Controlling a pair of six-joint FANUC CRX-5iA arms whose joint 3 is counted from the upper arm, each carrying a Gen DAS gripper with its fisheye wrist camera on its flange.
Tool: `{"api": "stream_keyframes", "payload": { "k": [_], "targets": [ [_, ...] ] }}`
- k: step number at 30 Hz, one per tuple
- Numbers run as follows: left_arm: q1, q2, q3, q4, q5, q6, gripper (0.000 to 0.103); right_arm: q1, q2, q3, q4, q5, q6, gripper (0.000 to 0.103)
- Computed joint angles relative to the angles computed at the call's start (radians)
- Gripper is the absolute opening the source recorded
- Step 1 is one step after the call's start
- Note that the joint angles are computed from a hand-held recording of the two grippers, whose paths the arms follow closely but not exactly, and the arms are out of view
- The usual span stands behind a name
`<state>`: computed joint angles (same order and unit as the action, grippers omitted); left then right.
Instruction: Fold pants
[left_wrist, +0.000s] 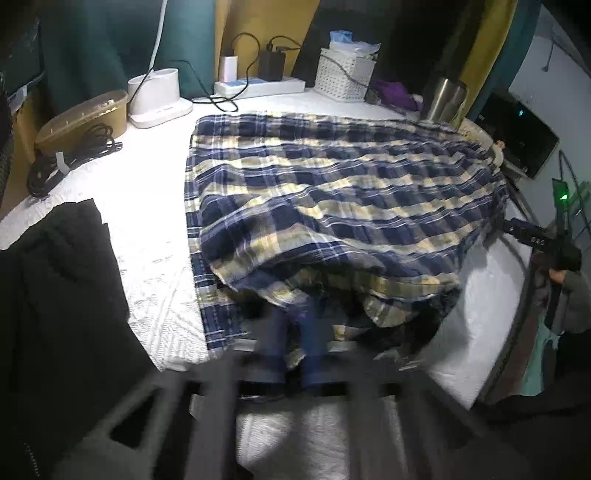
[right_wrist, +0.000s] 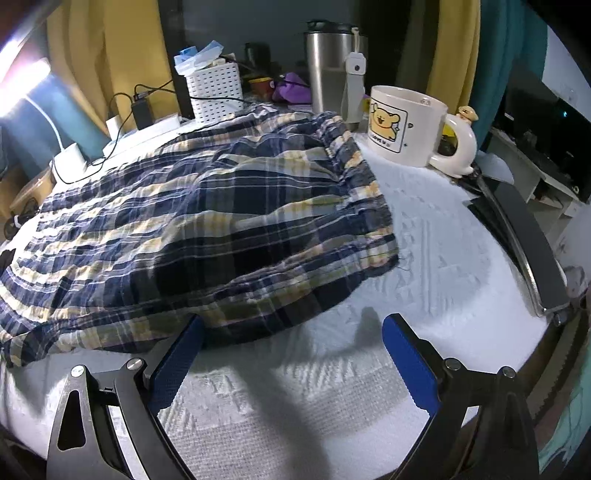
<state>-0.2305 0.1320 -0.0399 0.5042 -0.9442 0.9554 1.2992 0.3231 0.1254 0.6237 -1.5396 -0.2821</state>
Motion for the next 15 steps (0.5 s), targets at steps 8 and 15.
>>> {"api": "stream_keyframes", "payload": {
  "k": [8, 15],
  "targets": [
    [0.078, -0.059, -0.06, 0.157, -0.113, -0.158, 0.0, 0.008, 0.021, 0.027, -0.004, -0.022, 0.001, 0.098],
    [0.137, -0.094, -0.097, 0.163, -0.156, -0.215, 0.0, 0.022, 0.117, 0.195, 0.104, -0.051, 0.083, 0.098]
  ]
}}
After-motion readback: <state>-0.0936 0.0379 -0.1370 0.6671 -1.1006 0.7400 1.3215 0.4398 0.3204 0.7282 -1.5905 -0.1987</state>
